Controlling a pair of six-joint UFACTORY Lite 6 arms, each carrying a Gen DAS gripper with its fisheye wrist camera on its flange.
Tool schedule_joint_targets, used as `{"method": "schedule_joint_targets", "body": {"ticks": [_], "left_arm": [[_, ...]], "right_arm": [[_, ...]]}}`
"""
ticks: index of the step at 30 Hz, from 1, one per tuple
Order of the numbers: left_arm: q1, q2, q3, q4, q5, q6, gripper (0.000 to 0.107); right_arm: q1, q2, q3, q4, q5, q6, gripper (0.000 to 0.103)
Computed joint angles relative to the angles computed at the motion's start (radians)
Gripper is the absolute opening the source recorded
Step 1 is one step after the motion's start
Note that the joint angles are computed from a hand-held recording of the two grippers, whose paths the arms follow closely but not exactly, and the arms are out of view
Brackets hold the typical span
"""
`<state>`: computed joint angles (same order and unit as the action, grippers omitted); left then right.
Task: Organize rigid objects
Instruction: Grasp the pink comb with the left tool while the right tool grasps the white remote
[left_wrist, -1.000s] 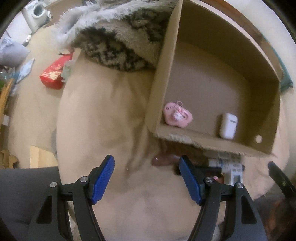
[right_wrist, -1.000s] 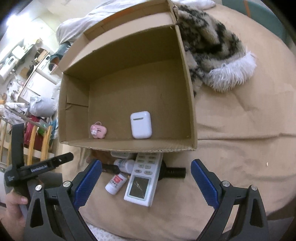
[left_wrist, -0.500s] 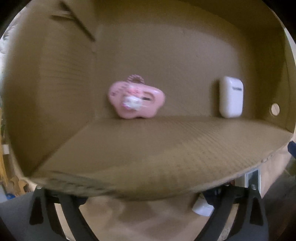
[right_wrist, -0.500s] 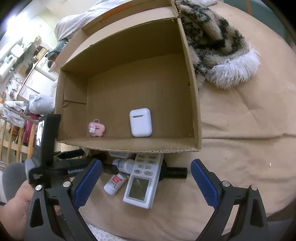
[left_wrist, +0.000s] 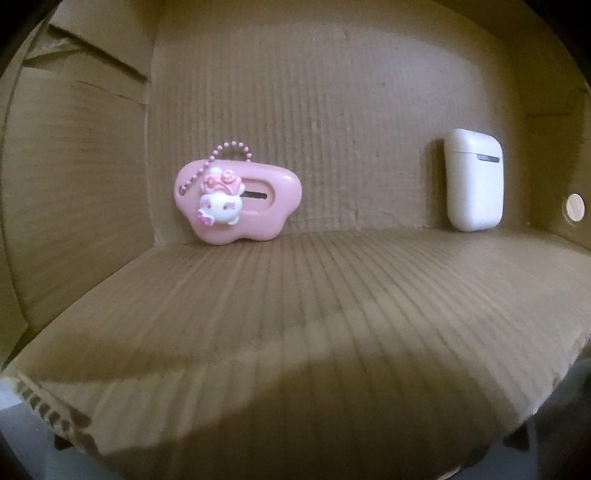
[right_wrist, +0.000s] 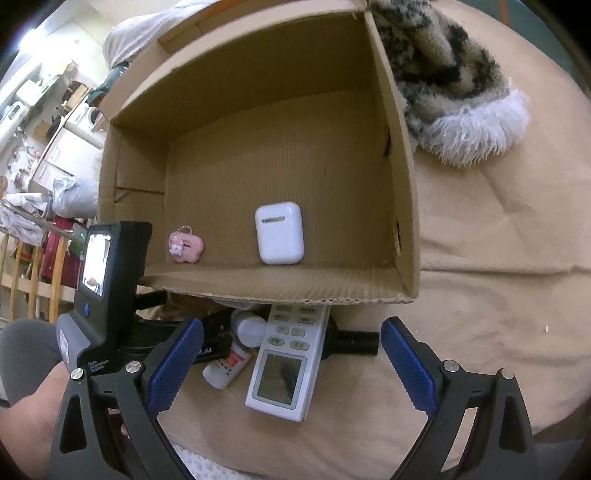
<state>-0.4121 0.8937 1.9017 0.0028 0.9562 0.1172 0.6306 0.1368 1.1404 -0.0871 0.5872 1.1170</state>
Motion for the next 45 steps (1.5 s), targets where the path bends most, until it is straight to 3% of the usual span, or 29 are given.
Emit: {"method": "schedule_joint_targets", "body": {"ticks": [2,6,12,14,17,26,31,39,45], "left_arm": [[0.027,-0.008,-0.013,0.002,-0.004,0.013,0.092],[0.046,-0.003,0.011,-0.008,0.015,0.04,0.092],[0.079,-0.066,-0.065,0.014,0.014,0.018,0.091],[0.092,-0.059,-0.054,0.015,0.027,0.018,0.091],[0.102,-0.022,-0.008,0.008,0.046,0.019,0.091],[0.098,0.059,0.098,0.022,0.065,0.008,0.092],[0.114,-0.035,-0.11,0.029,-0.063,0.013,0.091],[0.17,-0.251,-0.347,-0.045,-0.08,0.062,0.091],[0.199,-0.386,-0.435,-0.071,-0.089,0.08,0.091]], "right_arm": [[-0.024,0.028,-0.012,0.125,-0.023,-0.105,0.103],[-0.048,0.112,0.007,0.351,-0.032,-0.326,0.102],[0.027,0.283,0.205,0.175,0.124,-0.256,0.076],[0.042,0.282,0.211,0.136,0.152,-0.241,0.06],[0.045,0.24,0.155,0.158,0.166,-0.242,0.048],[0.029,0.277,0.2,0.14,0.182,-0.247,0.048],[0.012,0.266,0.173,0.157,0.148,-0.274,0.048],[0.062,0.157,0.115,0.09,0.164,-0.221,0.048],[0.079,0.002,0.003,0.147,0.092,-0.188,0.048]]}}
